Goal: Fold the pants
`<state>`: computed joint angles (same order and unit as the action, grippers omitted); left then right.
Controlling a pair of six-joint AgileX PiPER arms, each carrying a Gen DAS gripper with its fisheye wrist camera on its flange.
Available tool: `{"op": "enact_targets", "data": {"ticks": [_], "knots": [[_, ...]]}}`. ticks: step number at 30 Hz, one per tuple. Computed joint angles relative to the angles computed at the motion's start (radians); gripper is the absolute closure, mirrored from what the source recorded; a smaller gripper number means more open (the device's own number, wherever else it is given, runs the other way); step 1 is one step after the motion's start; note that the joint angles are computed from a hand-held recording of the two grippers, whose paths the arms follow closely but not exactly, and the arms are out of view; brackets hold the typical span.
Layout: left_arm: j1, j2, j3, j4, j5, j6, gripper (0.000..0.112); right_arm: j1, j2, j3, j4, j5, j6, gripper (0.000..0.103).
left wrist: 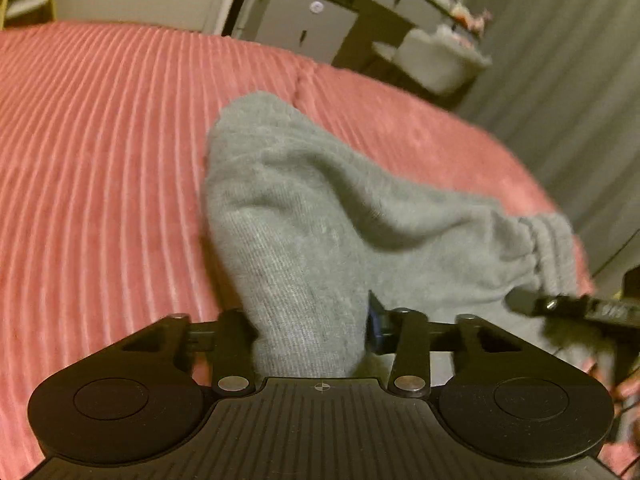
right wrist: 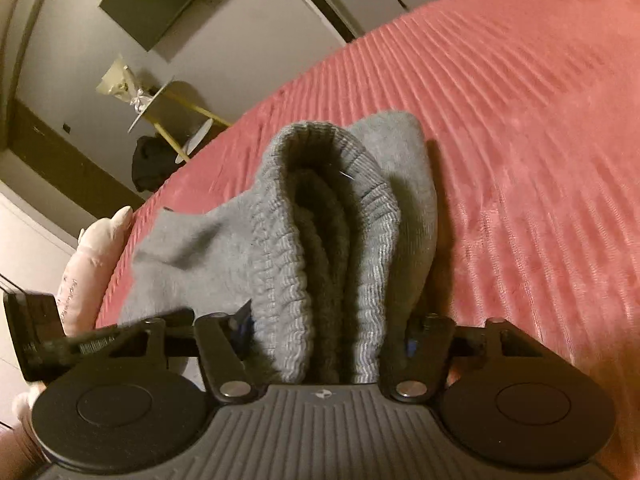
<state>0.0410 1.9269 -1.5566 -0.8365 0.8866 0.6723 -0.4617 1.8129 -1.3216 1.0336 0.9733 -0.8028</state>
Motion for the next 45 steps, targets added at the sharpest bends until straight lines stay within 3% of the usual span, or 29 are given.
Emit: {"op": "enact_targets", "data": {"ticks": [6, 11, 13, 14, 15, 16, 17, 18, 20, 21, 24, 25, 26, 28, 30, 32, 33, 35, 36, 38, 40, 42, 43, 45], "knots": [[-0.022, -0.097, 0.047, -0.006, -0.051, 0.025, 0.077, 0.027, -0.112, 0.036, 0.043, -0.018, -0.013, 0.046], [-0.026, -0.100, -0.049, -0.011, -0.066, -0.027, 0.077, 0.059, -0.126, -0.071, 0.069, -0.004, 0.046, 0.047], [-0.038, -0.070, -0.154, 0.079, -0.057, -0.187, 0.069, 0.056, -0.109, -0.130, 0.080, -0.016, 0.071, 0.047], [-0.043, -0.045, -0.208, 0.144, -0.059, -0.287, 0.050, 0.050, -0.092, -0.162, 0.093, -0.015, 0.086, 0.044], [-0.061, -0.038, -0.226, 0.230, -0.099, -0.387, 0.034, 0.046, -0.067, -0.208, 0.086, -0.012, 0.126, 0.040], [-0.073, -0.055, -0.204, 0.330, -0.174, -0.487, 0.032, 0.046, -0.048, -0.253, 0.040, -0.023, 0.203, 0.028], [-0.082, -0.083, -0.168, 0.430, -0.238, -0.585, 0.025, 0.063, -0.038, -0.290, -0.047, -0.073, 0.303, 0.018], [-0.093, -0.098, -0.150, 0.506, -0.261, -0.642, 0.018, 0.083, -0.053, -0.288, -0.147, -0.157, 0.385, 0.017], [-0.095, -0.132, -0.099, 0.540, -0.255, -0.638, 0.017, 0.116, -0.121, -0.213, -0.290, -0.330, 0.456, 0.012], [-0.095, -0.147, -0.060, 0.530, -0.255, -0.596, 0.017, 0.119, -0.146, -0.181, -0.301, -0.362, 0.446, 0.012], [-0.137, -0.181, 0.061, 0.583, -0.274, -0.586, 0.017, 0.099, -0.190, -0.086, -0.155, -0.348, 0.304, 0.013], [-0.154, -0.181, 0.090, 0.596, -0.271, -0.579, 0.017, 0.108, -0.201, -0.054, -0.126, -0.348, 0.277, 0.019], [-0.173, -0.170, 0.099, 0.620, -0.265, -0.592, 0.017, 0.124, -0.212, -0.024, -0.104, -0.355, 0.249, 0.039], [-0.207, -0.181, 0.154, 0.665, -0.282, -0.628, 0.017, 0.171, -0.231, 0.032, -0.071, -0.380, 0.177, 0.063], [-0.230, -0.196, 0.211, 0.746, -0.341, -0.694, 0.015, 0.220, -0.233, 0.049, -0.087, -0.387, 0.170, 0.063], [-0.230, -0.197, 0.222, 0.760, -0.341, -0.713, 0.014, 0.292, -0.225, 0.058, -0.192, -0.429, 0.256, 0.066], [-0.228, -0.186, 0.202, 0.769, -0.322, -0.726, 0.013, 0.317, -0.212, 0.053, -0.290, -0.448, 0.320, 0.070], [-0.216, -0.193, 0.185, 0.770, -0.298, -0.736, 0.013, 0.331, -0.211, 0.087, -0.397, -0.472, 0.337, 0.090], [-0.213, -0.210, 0.201, 0.784, -0.306, -0.738, 0.012, 0.342, -0.230, 0.120, -0.423, -0.512, 0.324, 0.091], [-0.222, -0.248, 0.246, 0.851, -0.323, -0.769, 0.011, 0.371, -0.273, 0.162, -0.510, -0.539, 0.388, 0.091], [-0.237, -0.296, 0.297, 0.911, -0.340, -0.820, 0.011, 0.385, -0.289, 0.166, -0.665, -0.488, 0.563, 0.076], [-0.256, -0.317, 0.308, 0.944, -0.329, -0.865, 0.011, 0.399, -0.327, 0.218, -0.784, -0.491, 0.663, 0.075], [-0.269, -0.321, 0.302, 0.939, -0.309, -0.868, 0.011, 0.396, -0.339, 0.231, -0.783, -0.484, 0.655, 0.069], [-0.291, -0.354, 0.347, 0.952, -0.307, -0.875, 0.011, 0.390, -0.381, 0.285, -0.708, -0.470, 0.598, 0.044]]}}
